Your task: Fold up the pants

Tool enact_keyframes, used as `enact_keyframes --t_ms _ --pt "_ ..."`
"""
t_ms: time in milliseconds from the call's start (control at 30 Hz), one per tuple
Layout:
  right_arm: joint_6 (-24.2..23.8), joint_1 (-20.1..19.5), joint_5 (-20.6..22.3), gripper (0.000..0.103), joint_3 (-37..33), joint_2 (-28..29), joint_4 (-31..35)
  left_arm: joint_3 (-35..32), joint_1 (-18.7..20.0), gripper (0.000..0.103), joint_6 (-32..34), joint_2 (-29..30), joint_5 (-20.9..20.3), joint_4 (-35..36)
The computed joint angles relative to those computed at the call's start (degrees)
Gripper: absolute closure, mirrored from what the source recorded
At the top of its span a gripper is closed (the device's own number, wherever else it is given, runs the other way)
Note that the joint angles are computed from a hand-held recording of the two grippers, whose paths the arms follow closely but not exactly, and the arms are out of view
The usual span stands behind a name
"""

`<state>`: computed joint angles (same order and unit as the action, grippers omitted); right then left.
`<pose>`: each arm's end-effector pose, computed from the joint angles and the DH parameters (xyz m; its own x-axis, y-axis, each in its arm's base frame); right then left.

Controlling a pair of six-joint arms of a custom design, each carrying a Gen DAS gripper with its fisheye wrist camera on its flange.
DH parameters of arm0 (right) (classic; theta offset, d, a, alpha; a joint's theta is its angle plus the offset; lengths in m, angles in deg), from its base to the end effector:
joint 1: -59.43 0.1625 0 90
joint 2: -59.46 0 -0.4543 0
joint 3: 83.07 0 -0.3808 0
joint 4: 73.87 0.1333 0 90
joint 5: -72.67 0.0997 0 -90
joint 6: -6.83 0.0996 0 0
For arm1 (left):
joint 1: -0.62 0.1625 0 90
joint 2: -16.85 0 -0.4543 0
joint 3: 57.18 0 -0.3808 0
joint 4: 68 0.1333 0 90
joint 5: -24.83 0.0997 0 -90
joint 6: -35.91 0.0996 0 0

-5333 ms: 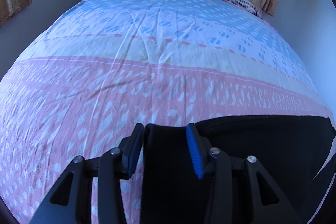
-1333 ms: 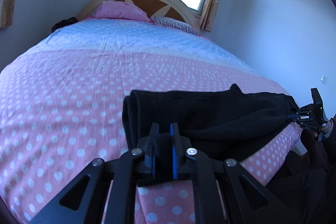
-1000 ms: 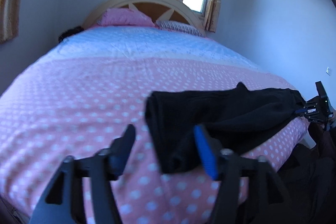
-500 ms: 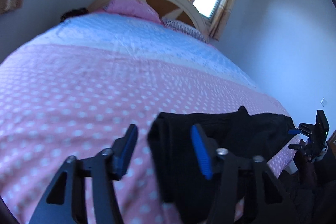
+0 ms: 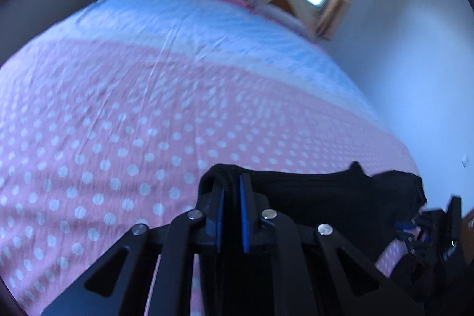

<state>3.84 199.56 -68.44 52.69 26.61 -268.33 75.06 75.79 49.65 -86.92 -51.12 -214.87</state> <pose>0.3412 -0.2123 -0.0221 -0.3780 -0.5011 0.7784 -0.7880 0.6155 0.0136 0.0600 -0.3886 0.3846 -0.8862 0.3347 -0.3204 0.4485 0.7936 -0.4113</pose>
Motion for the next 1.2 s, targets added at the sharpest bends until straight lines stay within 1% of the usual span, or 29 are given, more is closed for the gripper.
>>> enact_keyframes --t_ms 33,67,100,133,167,200,267,300,333,367,400,467,500,567,600,633,667,700,767,800,867,900,933,967,1000,1033,1100,1133,1200 --pt "0.2 0.2 -0.4 0.100 0.0 0.3 0.6 -0.6 0.8 0.093 -1.5 1.5 0.1 0.2" --pt "0.4 0.1 -1.0 0.100 -0.1 1.0 1.1 -1.0 1.6 0.093 -2.5 2.4 -0.7 0.2" --pt "0.5 -0.4 -1.7 0.100 -0.4 2.0 2.3 -1.6 2.6 0.093 -3.4 3.2 -2.1 0.3" --pt "-0.3 -0.7 -3.0 0.100 -0.7 3.9 2.1 -2.4 4.0 0.092 -4.7 4.1 -4.0 0.4" --pt "-0.9 -0.5 -3.5 0.099 -0.8 4.6 1.0 -2.6 4.7 0.092 -5.3 4.3 -5.1 0.3" --pt "-0.6 -0.3 -3.2 0.099 -0.7 4.4 0.7 -2.5 4.9 0.091 -5.0 4.3 -5.4 -0.1" --pt "1.0 -0.8 -0.2 0.094 0.0 1.3 2.8 -1.1 3.8 0.089 -3.7 3.7 -3.7 -1.7" --pt "1.0 -1.0 1.0 0.081 0.4 0.1 3.1 -0.7 3.5 0.089 -3.5 3.5 -3.2 -2.5" --pt "1.1 -1.3 2.4 0.061 0.9 -1.5 3.5 -0.2 3.2 0.089 -3.3 3.4 -2.9 -3.4" --pt "1.0 -1.6 3.6 0.055 1.4 -2.7 3.2 0.2 3.0 0.089 -3.4 3.1 -2.9 -4.0" --pt "0.6 -1.8 4.8 0.053 1.8 -4.1 2.2 0.4 2.8 0.089 -3.2 2.8 -2.8 -4.1" --pt "0.0 -2.4 7.6 0.053 2.0 -6.9 -0.8 1.5 1.4 0.086 -1.5 1.2 -1.4 -4.9" --pt "-0.3 -2.7 8.3 0.053 1.6 -7.2 -1.8 2.6 0.0 0.084 -0.3 -0.2 0.1 -5.7" --pt "-1.1 -3.9 10.2 0.053 0.1 -7.6 -5.6 4.7 -2.8 0.072 1.9 -2.3 3.8 -8.3" --pt "-1.2 -4.8 11.1 0.053 -0.8 -7.7 -6.1 6.5 -5.1 0.052 3.2 -3.9 7.2 -10.6" --pt "-0.1 -6.3 12.4 0.053 -2.6 -7.3 -6.2 8.4 -7.3 0.032 5.3 -5.7 9.9 -13.4" --pt "0.0 -7.3 12.9 0.053 -3.6 -7.0 -6.2 9.6 -8.6 0.026 6.7 -7.1 10.9 -15.1" --pt "0.1 -8.6 13.3 0.053 -5.9 -5.8 -5.9 10.6 -9.8 0.024 7.9 -8.2 11.7 -16.2" --pt "0.3 -10.5 14.1 0.056 -8.9 -3.9 -5.7 11.7 -12.1 0.024 9.3 -10.2 13.5 -16.3" --pt "1.8 -12.2 15.2 0.063 -11.1 -2.8 -4.2 12.3 -13.1 0.024 9.6 -10.9 14.3 -16.7" --pt "5.3 -14.9 16.4 0.065 -14.1 -1.5 -1.3 13.0 -13.7 0.024 10.1 -11.6 13.1 -16.5" --pt "6.9 -16.5 17.7 0.067 -15.0 -1.3 0.2 13.3 -13.9 0.024 10.2 -11.5 12.7 -16.3" --pt "8.0 -18.0 19.6 0.073 -15.7 -1.1 1.3 14.0 -14.2 0.024 10.3 -10.9 13.0 -16.5" --pt "9.2 -19.2 21.5 0.077 -16.2 -0.9 2.5 14.4 -14.3 0.024 10.6 -10.0 13.3 -16.8" --pt "10.3 -20.1 22.9 0.093 -16.7 -0.3 3.4 14.9 -14.4 0.024 11.0 -9.1 14.0 -17.8" --pt "10.5 -20.5 22.8 0.098 -17.3 0.5 3.5 15.9 -14.7 0.024 11.5 -8.2 15.5 -19.3" --pt "10.6 -20.0 22.5 0.099 -17.2 0.9 1.5 16.1 -13.9 0.024 12.9 -6.3 15.8 -20.4" --pt "10.5 -19.5 22.1 0.099 -16.6 1.0 -0.7 16.6 -14.0 0.024 12.8 -6.6 16.2 -19.9" --pt "10.6 -18.9 20.6 0.099 -16.0 1.0 -3.3 16.5 -13.2 0.024 14.2 -4.9 16.7 -21.6"
